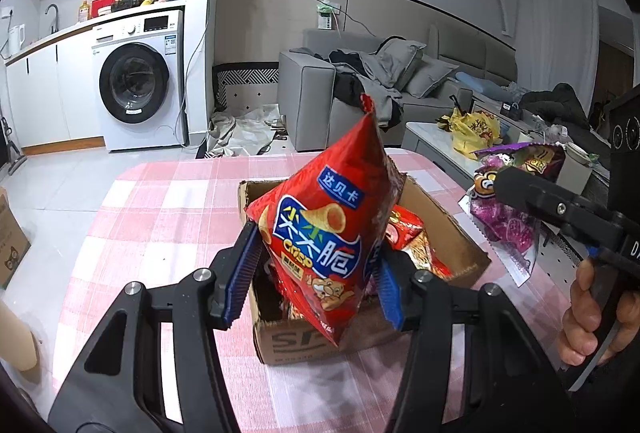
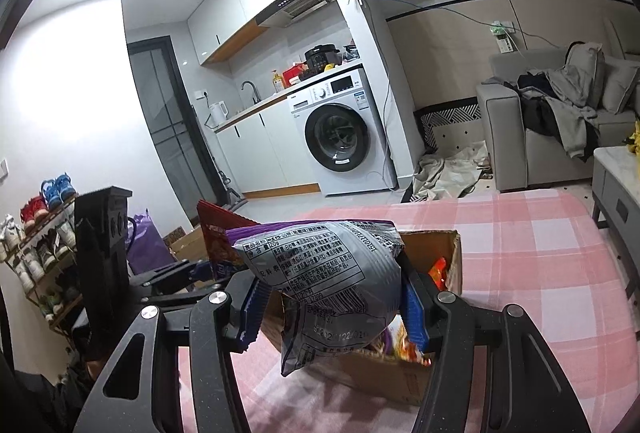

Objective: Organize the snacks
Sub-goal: 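Lower both bags into the box and open both tools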

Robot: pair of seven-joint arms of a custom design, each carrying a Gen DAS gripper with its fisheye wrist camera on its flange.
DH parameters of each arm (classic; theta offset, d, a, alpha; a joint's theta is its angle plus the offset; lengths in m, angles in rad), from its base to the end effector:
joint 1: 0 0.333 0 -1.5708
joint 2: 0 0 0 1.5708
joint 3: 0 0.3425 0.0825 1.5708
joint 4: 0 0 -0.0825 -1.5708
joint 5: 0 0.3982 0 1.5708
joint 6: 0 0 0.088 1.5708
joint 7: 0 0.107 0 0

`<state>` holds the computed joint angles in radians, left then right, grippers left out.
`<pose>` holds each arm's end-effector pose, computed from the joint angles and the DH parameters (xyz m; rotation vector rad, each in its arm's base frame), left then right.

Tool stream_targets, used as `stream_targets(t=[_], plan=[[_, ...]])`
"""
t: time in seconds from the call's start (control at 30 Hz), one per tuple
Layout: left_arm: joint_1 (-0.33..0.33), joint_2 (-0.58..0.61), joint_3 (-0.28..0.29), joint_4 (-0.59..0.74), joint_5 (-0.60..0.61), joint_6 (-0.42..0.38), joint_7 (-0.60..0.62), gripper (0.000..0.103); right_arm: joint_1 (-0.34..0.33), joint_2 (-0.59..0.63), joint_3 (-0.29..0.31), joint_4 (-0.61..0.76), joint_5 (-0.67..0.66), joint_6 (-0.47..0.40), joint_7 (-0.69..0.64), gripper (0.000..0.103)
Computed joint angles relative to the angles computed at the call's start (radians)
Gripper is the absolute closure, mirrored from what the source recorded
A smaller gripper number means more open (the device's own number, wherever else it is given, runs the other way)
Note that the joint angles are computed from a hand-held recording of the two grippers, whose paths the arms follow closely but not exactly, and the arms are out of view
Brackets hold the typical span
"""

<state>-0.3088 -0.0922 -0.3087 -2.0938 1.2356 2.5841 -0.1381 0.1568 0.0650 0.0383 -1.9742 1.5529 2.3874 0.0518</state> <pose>0.4561 -0.3509 0.5353 -1.7302 1.4636 -0.9804 0.6069 0.1288 0.5008 -1.7119 0.8645 -0.1242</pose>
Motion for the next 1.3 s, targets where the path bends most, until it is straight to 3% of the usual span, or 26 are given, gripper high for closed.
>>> stream_targets(t=[0.5,1.13,1.23,1.3], plan=[[-0.01,0.123,0.038,0.097,0.006,-0.011,0.036,0.052,0.0,0.173,0.054,0.189,-0.114,0.047,0.184,0.045],[-0.067,0.372,0.132,0.321,-0.068,-0.004,0.186,0.052,-0.001,0.338,0.099,0.36,-0.428,0.147,0.531,0.045],[-0.073,0.4,0.144,0.352,-0.094,0.007,0.212,0.052,-0.007,0.344,0.108,0.367,-0.459,0.142,0.544,0.041],[-0.075,0.41,0.15,0.363,-0.114,0.019,0.233,0.052,-0.02,0.342,0.117,0.366,-0.457,0.118,0.533,0.024]])
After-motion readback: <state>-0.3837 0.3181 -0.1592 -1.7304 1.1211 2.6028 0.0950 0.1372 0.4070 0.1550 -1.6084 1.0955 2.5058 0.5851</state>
